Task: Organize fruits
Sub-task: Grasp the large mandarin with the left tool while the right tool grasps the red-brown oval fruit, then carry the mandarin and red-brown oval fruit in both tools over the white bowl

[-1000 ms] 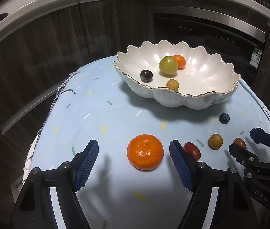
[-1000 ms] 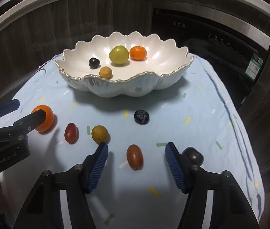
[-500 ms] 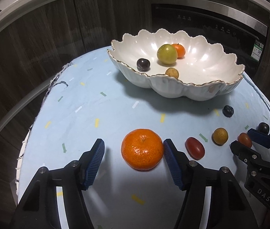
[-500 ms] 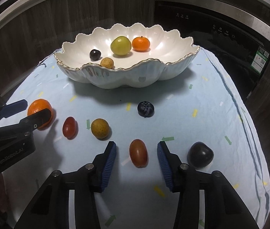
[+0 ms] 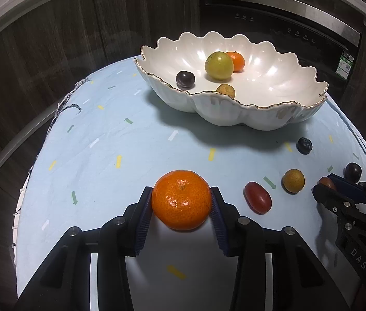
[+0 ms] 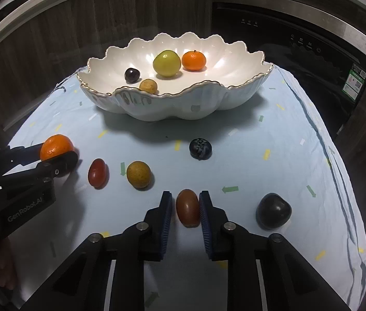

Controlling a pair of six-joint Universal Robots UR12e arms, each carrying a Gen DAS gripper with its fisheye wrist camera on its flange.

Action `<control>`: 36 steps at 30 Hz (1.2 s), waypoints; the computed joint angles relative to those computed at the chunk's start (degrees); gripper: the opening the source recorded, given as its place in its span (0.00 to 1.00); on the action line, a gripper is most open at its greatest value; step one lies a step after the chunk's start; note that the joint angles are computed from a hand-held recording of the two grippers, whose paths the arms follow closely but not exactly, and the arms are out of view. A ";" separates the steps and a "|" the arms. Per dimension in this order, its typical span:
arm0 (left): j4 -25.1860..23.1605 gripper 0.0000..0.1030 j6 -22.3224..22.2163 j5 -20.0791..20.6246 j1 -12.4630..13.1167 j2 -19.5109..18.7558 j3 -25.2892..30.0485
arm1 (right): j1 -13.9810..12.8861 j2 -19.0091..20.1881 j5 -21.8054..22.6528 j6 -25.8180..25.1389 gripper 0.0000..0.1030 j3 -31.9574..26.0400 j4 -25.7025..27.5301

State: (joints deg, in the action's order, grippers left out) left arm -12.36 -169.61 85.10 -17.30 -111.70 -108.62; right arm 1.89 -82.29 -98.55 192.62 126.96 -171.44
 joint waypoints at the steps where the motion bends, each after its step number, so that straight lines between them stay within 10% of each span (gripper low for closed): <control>1: -0.17 0.41 -0.01 0.03 0.01 0.06 0.02 | -0.03 -0.03 0.06 0.10 0.21 -0.01 0.10; 36: 0.88 0.41 -1.06 -1.55 0.28 3.22 -0.39 | -0.14 -2.42 -1.22 0.70 0.19 -0.58 -2.98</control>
State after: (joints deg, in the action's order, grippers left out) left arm -11.47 -170.67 83.56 -17.01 -108.48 -109.01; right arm 1.74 -84.71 -99.77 193.32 126.38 -174.42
